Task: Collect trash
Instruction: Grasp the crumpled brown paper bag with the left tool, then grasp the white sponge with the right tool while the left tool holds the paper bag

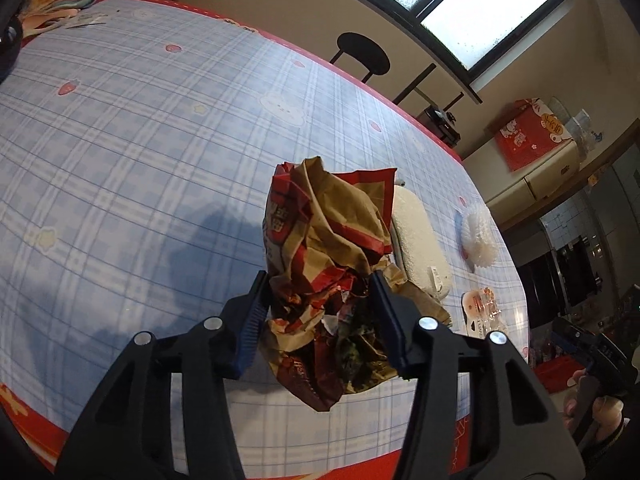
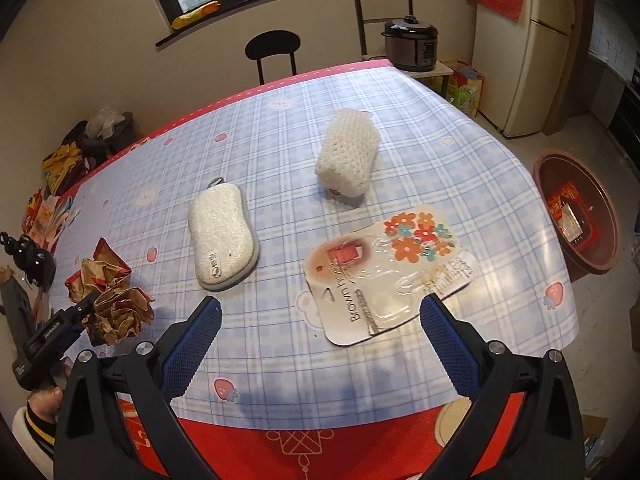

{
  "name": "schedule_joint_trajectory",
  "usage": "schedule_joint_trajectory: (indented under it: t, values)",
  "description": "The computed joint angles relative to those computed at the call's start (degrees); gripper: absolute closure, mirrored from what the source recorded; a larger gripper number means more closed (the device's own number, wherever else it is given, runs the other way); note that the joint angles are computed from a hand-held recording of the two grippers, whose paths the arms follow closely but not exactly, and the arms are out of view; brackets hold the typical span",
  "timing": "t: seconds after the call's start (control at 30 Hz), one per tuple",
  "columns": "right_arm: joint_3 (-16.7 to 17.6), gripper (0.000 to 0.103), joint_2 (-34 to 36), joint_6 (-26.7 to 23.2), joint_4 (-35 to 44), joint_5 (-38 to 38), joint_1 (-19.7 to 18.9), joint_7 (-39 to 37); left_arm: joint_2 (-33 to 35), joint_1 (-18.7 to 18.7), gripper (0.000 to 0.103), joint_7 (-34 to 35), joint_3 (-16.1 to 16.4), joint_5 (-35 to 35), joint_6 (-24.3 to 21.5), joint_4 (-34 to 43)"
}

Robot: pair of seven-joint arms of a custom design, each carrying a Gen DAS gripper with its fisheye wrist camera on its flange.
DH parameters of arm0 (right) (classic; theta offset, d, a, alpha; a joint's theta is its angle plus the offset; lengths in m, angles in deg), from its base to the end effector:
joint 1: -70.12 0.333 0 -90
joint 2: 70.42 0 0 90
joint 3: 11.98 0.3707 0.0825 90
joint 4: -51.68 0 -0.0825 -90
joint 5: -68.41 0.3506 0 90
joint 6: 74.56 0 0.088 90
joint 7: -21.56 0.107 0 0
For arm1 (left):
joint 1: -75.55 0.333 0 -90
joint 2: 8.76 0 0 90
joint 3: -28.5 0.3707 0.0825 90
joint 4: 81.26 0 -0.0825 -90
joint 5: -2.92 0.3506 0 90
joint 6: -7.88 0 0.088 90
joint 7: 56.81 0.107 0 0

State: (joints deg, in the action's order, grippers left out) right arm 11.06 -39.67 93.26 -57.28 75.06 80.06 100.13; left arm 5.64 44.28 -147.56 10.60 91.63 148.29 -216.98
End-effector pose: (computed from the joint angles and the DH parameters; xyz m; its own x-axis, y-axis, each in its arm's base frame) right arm 0.5932 0.3267 0.3642 0.5653 -0.8056 -0.1775 -0.7527 -0.4157 -0.5106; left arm 0.3204 -0.3678 0.2943 0.6199 -0.5954 0.5112 -0.3756 -0.7971 -0.4729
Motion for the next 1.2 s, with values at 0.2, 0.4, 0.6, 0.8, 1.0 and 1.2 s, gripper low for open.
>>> schedule_joint_trajectory:
  t: [0.2, 0.4, 0.6, 0.8, 1.0, 1.2]
  values:
    - [-1.3, 0.005, 6.3, -1.5, 7.8, -4.8, 5.9, -1.6, -4.9, -1.8, 0.051, 0.2, -2.1, -8.7, -4.1, -5.6]
    - [-1.3, 0.005, 17.3, -8.9, 24.3, -6.7, 12.1, -5.8, -8.1, -2.8, 0.051, -1.8, -3.7, -14.2, -6.3, -9.7]
    - [-9.9, 0.005, 26.0, -18.0, 40.4, -11.0, 21.9, -3.4, -8.4, -3.7, 0.051, -2.8, -4.5, -17.4, -7.4, -10.6]
    - [-13.7, 0.005, 31.1, -23.2, 49.5, -12.0, 25.3, 0.4, -7.9, -5.0, 0.051, -3.6, -5.3, -21.1, -7.8, -11.1]
    - [-14.1, 0.005, 31.5, -22.0, 48.8, -12.0, 25.6, 2.6, -8.2, -6.3, 0.051, -3.8, -6.0, -24.0, -9.2, -11.3]
    - [-13.6, 0.005, 31.9, -23.3, 49.7, -12.4, 25.3, 2.8, -9.0, -7.3, 0.051, -3.6, -6.5, -26.1, -10.6, -11.4]
